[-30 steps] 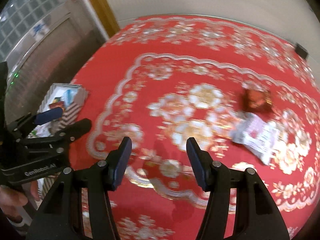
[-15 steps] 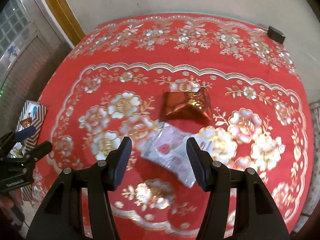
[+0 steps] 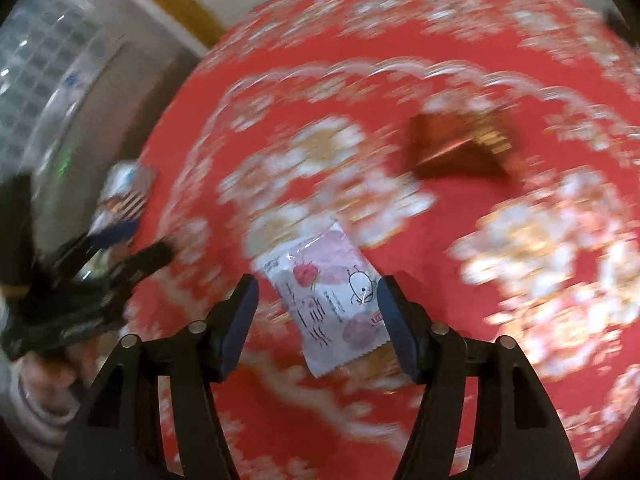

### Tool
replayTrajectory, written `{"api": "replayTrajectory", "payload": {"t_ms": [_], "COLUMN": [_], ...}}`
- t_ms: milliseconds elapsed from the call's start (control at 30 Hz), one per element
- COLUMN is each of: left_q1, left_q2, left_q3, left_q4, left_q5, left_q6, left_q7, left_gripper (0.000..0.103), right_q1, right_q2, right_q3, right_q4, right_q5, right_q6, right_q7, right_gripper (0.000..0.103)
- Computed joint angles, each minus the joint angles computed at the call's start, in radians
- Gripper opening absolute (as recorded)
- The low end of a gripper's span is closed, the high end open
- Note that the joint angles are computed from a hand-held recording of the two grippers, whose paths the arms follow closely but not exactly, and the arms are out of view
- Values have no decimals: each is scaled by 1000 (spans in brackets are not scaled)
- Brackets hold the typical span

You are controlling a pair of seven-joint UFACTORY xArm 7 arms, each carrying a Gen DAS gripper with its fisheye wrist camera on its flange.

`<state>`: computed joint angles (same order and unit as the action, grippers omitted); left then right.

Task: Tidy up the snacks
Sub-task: 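Grasp the white strawberry rice cake packet with left tool while right tool grasps red-gold candy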

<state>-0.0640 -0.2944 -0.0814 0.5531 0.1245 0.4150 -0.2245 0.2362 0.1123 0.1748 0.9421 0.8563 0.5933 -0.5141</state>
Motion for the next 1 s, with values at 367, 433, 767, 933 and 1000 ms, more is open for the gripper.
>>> {"api": "replayTrajectory", "payload": {"t_ms": [367, 433, 767, 933, 1000], "left_q1": [-60, -60, -39, -92, -111], "left_q2": [-10, -12, -41, -9, 13], "left_q3": [-1, 2, 18, 16, 7], "left_q4": [5, 3, -25, 0, 16], "left_q5": [-113, -112, -112, -178, -198], "left_q6": [34, 42, 86, 72, 63], "left_q7": [21, 19, 16, 49, 51], "left_gripper": [86, 86, 86, 86, 86], "right_q1": [-14, -23, -23, 7, -8], "right_q2": [-10, 10, -47, -69, -50], "right_q3": [-21, -18, -21, -39, -50], "right_q4": [-17, -7, -54, -77, -61], "right_q5": [87, 104, 314, -29, -59], "right_q6": [-36, -16, 126, -124, -120], "right_q7": [-72, -69, -205, 3, 53], "right_gripper": [63, 63, 63, 63, 63]}}
